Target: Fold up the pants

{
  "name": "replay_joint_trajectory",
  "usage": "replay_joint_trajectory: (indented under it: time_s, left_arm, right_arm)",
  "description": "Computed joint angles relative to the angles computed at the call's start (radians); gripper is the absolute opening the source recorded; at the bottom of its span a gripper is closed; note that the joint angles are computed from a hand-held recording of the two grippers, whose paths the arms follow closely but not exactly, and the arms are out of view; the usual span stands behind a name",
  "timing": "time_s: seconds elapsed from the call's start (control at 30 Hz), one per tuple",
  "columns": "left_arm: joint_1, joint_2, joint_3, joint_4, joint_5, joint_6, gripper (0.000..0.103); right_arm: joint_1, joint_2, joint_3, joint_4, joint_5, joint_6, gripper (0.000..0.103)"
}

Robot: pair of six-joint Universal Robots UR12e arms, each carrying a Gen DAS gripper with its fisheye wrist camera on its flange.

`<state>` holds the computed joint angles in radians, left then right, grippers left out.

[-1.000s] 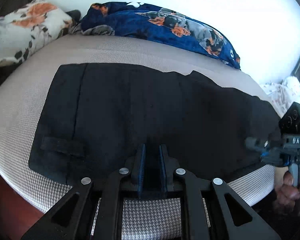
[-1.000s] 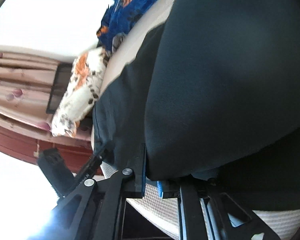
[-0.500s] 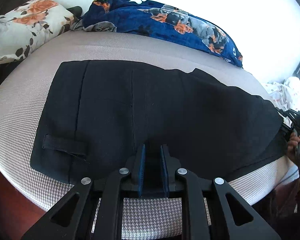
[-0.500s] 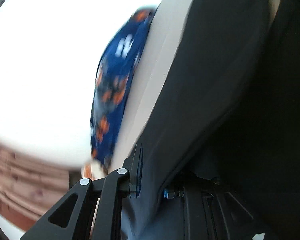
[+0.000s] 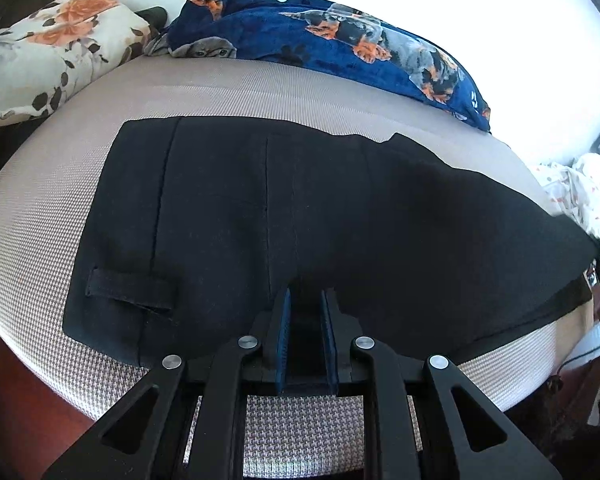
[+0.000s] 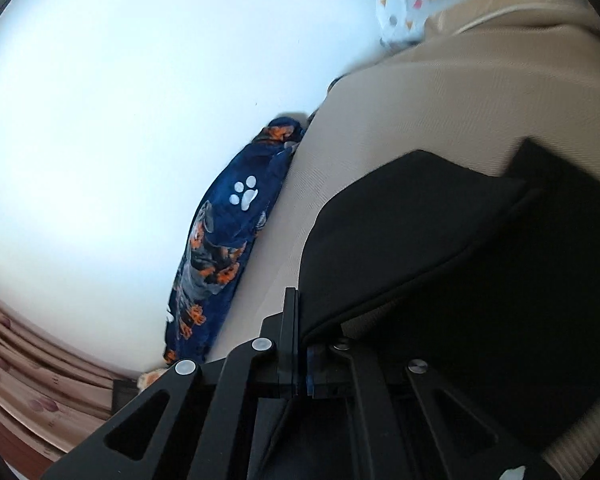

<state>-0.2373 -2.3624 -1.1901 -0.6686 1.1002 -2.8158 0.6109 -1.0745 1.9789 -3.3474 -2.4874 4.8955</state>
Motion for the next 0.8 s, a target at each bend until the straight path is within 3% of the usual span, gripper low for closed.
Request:
replay_joint_trajectory:
  time_s: [0.17,0.3,0.4,0.5,0.57,0.7,0.77,0.8]
  left_arm:
    - [0.001,-0.002,0.003,-0.007,0.000,0.013,0.018]
    - [-0.002,-0.001,0.001,0.000,0.013,0.012,0.018]
    - [-0.003,0.001,0.000,-0.002,0.018,0.008,0.019]
    - [-0.004,0.001,0.000,-0.004,0.019,0.003,0.019]
    - [-0.004,0.001,-0.001,-0.003,0.021,0.004,0.019]
    - [-0.003,0.001,0.000,-0.006,0.020,0.006,0.019]
    - [-0.003,0.001,0.001,-0.007,0.019,0.011,0.019]
    - [-0.003,0.001,0.001,-0.007,0.020,0.014,0.019]
  right_arm:
    - [0.055,-0.015,0.039,0.152,0.017,0.204,0.004]
    - [0.071,0.023,0.067,0.086,0.019,0.304,0.001]
    - [0.082,0.036,0.069,0.060,-0.017,0.306,0.001]
    - [0.099,0.069,0.090,-0.090,-0.057,0.331,0.003]
    - [0.112,0.083,0.097,-0.141,-0.088,0.351,0.003]
    - [0.123,0.098,0.099,-0.227,-0.083,0.307,0.009]
    - [0.127,0.084,0.098,-0.167,-0.077,0.319,0.009]
    - [0.127,0.058,0.101,-0.076,-0.058,0.329,0.005]
